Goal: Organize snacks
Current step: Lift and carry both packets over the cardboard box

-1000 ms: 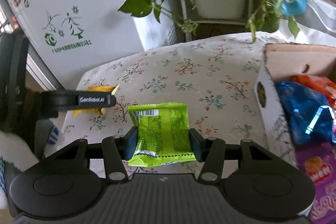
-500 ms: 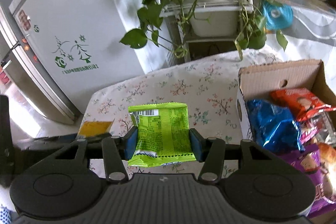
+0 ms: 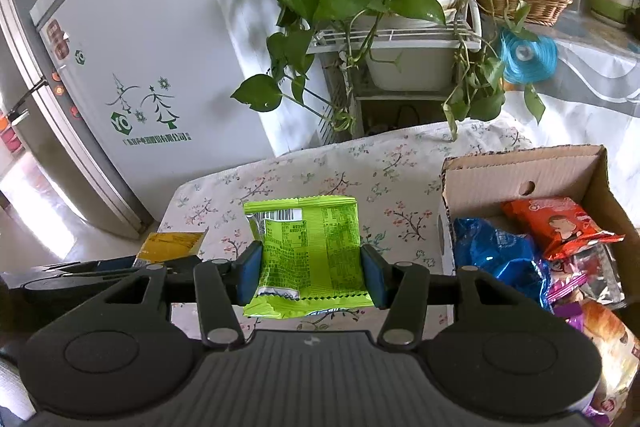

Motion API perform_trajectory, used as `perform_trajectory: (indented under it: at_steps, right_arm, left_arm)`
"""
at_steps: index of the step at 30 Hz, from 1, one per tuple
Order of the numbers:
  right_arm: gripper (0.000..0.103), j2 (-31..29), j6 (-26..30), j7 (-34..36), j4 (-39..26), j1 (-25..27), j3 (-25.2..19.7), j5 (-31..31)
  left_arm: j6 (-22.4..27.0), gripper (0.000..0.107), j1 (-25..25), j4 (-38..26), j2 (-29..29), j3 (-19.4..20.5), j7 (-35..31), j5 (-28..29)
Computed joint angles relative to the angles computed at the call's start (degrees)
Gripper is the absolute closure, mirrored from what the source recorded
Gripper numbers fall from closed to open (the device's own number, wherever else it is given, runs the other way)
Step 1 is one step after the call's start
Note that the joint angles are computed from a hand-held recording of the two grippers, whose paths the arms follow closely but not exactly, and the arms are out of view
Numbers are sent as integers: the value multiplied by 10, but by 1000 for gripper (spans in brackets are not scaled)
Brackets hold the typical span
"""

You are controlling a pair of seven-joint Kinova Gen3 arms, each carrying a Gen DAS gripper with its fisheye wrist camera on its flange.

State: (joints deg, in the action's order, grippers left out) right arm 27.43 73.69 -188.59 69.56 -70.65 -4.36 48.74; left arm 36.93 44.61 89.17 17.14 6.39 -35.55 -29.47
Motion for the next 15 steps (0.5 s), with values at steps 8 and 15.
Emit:
perform_trajectory:
  at_steps: [8, 15]
  right_arm:
    - [45, -15, 4, -9, 16, -9, -4, 22]
    - [45, -36, 23, -34, 40, -12, -14, 43]
  left_arm:
    - [-2, 45, 18, -11, 2, 0, 23, -12]
    - [-3, 45, 34, -26, 6, 3, 31, -17]
